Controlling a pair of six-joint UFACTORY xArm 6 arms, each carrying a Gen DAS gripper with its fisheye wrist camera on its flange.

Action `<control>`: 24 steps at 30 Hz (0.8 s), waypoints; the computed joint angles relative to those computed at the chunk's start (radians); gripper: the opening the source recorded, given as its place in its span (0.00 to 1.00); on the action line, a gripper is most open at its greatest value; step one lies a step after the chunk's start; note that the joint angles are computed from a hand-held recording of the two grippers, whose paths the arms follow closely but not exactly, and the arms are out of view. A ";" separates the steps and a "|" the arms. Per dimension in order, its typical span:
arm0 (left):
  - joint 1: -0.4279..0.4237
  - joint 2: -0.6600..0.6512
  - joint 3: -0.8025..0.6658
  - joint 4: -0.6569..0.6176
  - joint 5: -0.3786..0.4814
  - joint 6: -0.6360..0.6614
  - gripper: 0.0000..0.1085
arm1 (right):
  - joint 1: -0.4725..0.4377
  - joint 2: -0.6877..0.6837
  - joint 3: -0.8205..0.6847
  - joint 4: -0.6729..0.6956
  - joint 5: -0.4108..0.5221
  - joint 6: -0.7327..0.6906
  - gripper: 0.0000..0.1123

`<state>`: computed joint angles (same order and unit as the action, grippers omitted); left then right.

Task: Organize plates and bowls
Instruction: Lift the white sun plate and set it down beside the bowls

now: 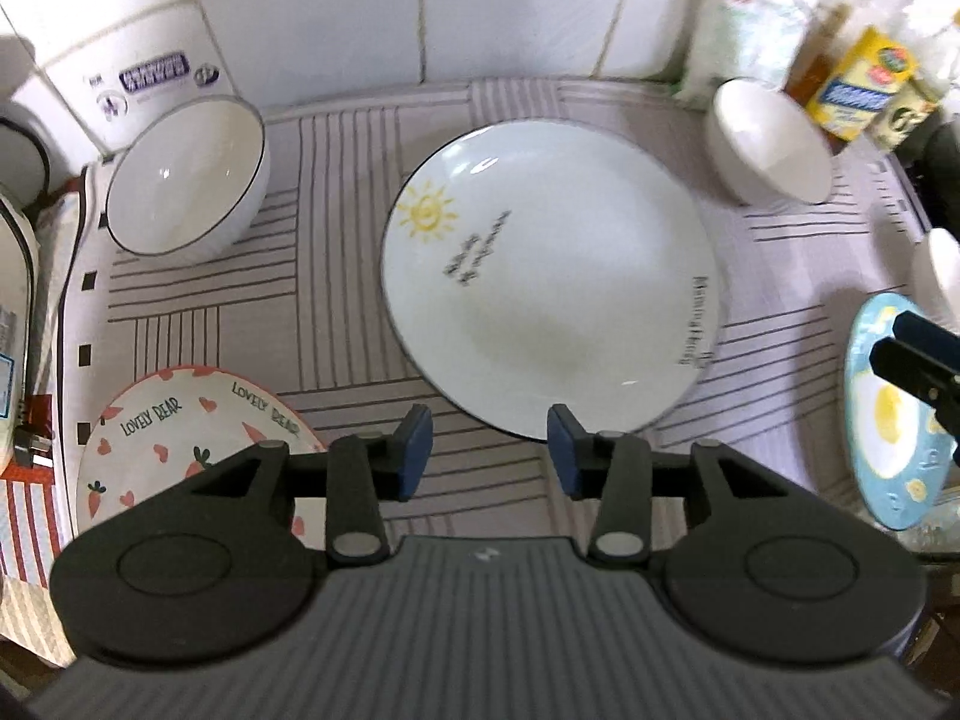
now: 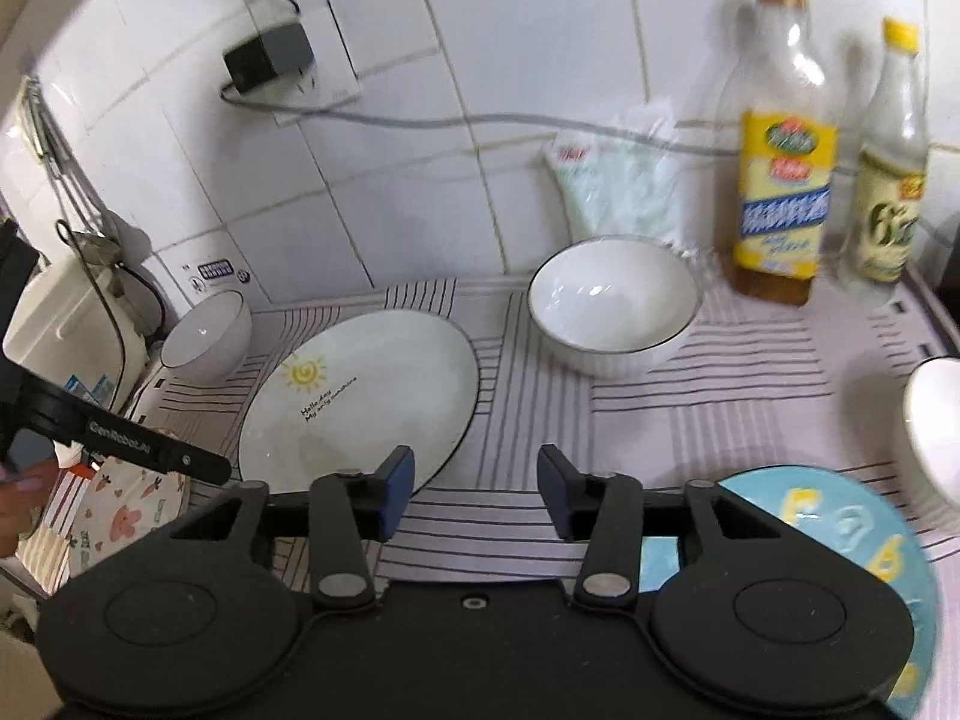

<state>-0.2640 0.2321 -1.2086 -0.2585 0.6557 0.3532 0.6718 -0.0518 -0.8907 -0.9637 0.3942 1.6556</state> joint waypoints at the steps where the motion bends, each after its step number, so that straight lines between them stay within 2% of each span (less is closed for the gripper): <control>1: -0.004 -0.021 0.017 -0.004 -0.005 0.001 0.39 | 0.002 -0.032 0.025 -0.013 0.007 0.007 0.49; 6: -0.053 -0.125 0.107 -0.011 -0.067 -0.015 0.46 | 0.015 -0.197 0.139 -0.015 0.069 -0.028 0.52; 9: -0.091 -0.173 0.138 -0.008 -0.077 -0.028 0.51 | 0.028 -0.309 0.207 -0.002 0.116 -0.060 0.59; 15: -0.175 -0.230 0.172 0.033 -0.098 -0.090 0.63 | 0.051 -0.536 0.334 0.117 0.242 -0.238 0.64; 19: -0.231 -0.263 0.209 0.072 -0.125 -0.142 0.69 | 0.071 -0.672 0.415 0.176 0.322 -0.331 0.79; 24: -0.292 -0.285 0.246 0.094 -0.143 -0.194 0.78 | 0.052 -0.812 0.544 0.226 0.340 -0.400 0.80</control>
<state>-0.5557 -0.0531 -0.9628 -0.1640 0.5123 0.1590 0.7243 -0.8634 -0.3468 -0.7376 0.7345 1.2558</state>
